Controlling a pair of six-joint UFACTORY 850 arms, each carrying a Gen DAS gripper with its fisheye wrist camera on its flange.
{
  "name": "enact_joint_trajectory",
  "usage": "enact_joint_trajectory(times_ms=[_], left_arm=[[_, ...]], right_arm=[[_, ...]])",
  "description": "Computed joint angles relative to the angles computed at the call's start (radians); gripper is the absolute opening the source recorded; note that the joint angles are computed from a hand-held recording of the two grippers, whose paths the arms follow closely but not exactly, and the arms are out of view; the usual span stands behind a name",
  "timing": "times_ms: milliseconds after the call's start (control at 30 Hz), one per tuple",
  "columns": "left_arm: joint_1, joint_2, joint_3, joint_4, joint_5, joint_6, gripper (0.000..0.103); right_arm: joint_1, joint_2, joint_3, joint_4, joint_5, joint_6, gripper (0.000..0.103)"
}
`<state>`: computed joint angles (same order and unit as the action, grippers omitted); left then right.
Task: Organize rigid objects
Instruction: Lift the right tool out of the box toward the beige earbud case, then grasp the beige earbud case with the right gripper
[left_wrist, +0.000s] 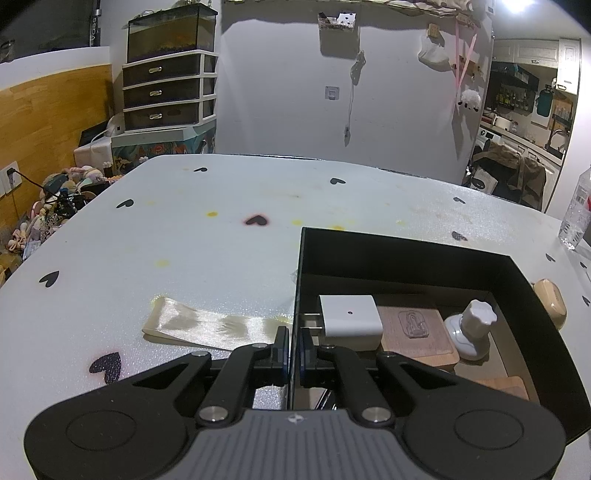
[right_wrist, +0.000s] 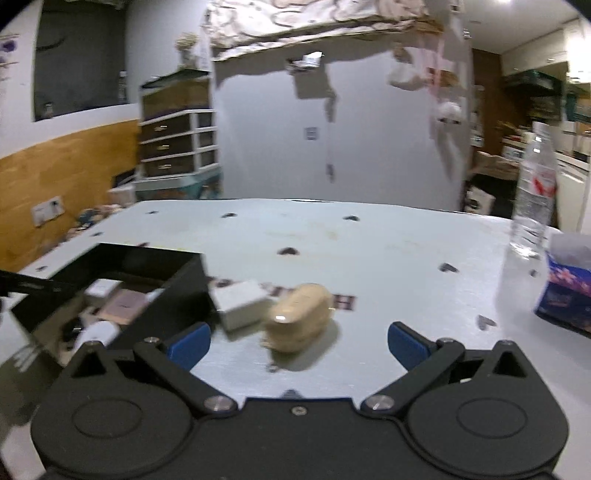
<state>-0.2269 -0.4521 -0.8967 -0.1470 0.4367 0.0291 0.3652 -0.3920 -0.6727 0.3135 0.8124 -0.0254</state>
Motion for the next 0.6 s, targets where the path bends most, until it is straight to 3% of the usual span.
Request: enact_joint_trajectory(times_ms=[200, 333, 600], left_arm=[[-0.001, 0.002, 0.002, 0.003, 0.001, -0.005, 0.004], [0.000, 0.002, 0.001, 0.007, 0.001, -0.011, 0.004], [0.000, 0.003, 0.002, 0.009, 0.002, -0.013, 0.004]], right_arm=[[-0.015, -0.068, -0.080, 0.039, -0.039, -0.051, 0.103], [-0.039, -0.104, -0.132, -0.047, -0.084, 0.044, 0.103], [-0.054, -0.152, -0.224, -0.068, -0.199, 0.206, 0.084]])
